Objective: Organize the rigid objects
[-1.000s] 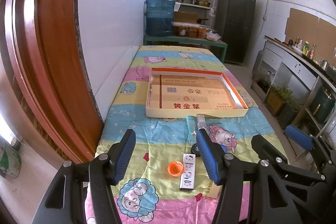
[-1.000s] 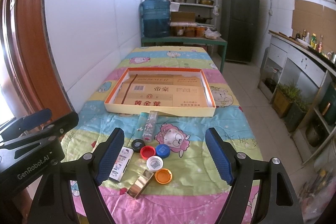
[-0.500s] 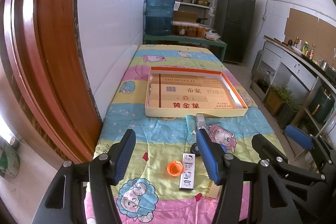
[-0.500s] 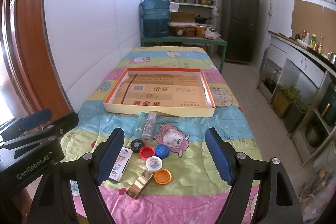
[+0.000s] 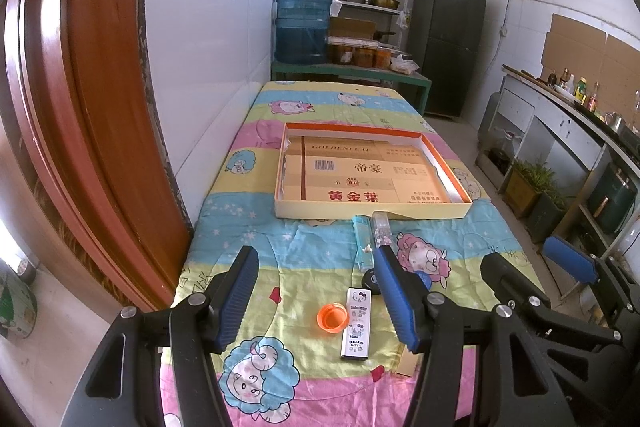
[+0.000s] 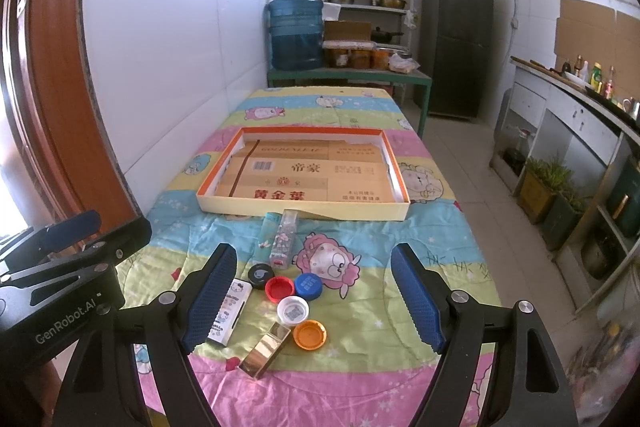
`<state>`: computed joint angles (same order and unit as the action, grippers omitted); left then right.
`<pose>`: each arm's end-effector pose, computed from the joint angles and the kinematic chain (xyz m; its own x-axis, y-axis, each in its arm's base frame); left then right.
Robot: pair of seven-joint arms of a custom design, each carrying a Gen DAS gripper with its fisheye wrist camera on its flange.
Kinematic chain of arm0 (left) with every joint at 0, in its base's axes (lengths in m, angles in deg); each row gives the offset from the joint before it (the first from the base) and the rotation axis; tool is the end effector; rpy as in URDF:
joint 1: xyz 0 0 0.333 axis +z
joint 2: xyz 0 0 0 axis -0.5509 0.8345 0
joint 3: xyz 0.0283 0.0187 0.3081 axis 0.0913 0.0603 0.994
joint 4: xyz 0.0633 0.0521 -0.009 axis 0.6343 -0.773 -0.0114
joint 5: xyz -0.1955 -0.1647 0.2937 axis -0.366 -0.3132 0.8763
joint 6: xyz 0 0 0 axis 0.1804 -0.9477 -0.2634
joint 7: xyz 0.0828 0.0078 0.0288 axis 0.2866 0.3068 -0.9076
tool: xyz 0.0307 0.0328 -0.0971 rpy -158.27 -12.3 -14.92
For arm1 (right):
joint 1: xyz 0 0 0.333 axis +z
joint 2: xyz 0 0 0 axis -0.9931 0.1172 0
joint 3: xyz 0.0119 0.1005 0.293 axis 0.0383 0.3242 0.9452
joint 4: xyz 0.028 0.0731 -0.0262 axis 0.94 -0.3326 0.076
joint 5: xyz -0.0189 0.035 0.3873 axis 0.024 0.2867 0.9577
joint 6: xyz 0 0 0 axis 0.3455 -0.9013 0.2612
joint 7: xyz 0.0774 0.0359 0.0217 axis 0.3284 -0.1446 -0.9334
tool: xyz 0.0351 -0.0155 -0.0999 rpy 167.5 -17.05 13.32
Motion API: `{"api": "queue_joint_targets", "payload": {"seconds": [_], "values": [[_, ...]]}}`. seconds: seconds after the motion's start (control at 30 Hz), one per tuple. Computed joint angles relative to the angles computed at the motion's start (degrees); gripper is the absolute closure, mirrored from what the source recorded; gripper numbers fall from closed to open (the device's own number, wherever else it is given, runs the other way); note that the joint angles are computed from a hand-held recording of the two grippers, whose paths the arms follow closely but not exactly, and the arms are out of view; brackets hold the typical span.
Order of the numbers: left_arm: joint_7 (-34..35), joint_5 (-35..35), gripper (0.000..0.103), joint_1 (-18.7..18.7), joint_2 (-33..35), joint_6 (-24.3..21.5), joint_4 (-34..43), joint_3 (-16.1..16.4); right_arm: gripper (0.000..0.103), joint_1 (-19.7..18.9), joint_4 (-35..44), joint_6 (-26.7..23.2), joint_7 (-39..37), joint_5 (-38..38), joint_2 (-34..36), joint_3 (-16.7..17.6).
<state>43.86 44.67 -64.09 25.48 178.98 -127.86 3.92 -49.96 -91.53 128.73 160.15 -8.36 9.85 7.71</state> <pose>0.6672 -0.2980 0.4040 -0.2261 -0.9719 0.0649 -0.6336 0.0962 -0.7676 0.6254 0.3637 0.4062 -0.1289 -0.9913 -0.0262 -0.6074 0.0998 -0.7881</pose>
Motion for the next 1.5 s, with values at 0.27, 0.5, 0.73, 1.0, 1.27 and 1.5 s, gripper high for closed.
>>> {"api": "queue_joint_targets", "payload": {"seconds": [0.27,0.5,0.73,1.0,1.27,1.5], "values": [[1.25,-0.83,0.043,1.15,0.37,-0.07,0.47,-0.96,0.022,-0.03,-0.5,0.2,0.37,-0.24,-0.21,-0.11],[1.35,-1.05,0.043,1.06,0.37,-0.16,0.49,-0.89,0.022,-0.09,-1.76,0.26,1.46,-1.13,-0.71,-0.37],[2.41,-2.16,0.043,1.99,0.74,1.03,-0.25,-2.41,0.022,-0.52,-1.72,-0.74,1.57,-0.43,-0.32,-0.06],[8.87,-6.88,0.043,4.86,1.2,2.98,-2.31,-6.1,0.022,-0.94,-4.08,-3.39,1.33,0.39,-0.66,0.54],[22.08,-13.52,0.043,13.98,3.08,2.39,-3.25,-16.78,0.023,-2.32,-7.94,-0.04,0.66,2.27,-0.47,1.32],[31.03,-18.47,0.043,16.89,4.82,2.42,-3.92,-21.64,0.023,-2.16,-10.64,2.39,1.14,3.14,-0.37,0.86]]}}
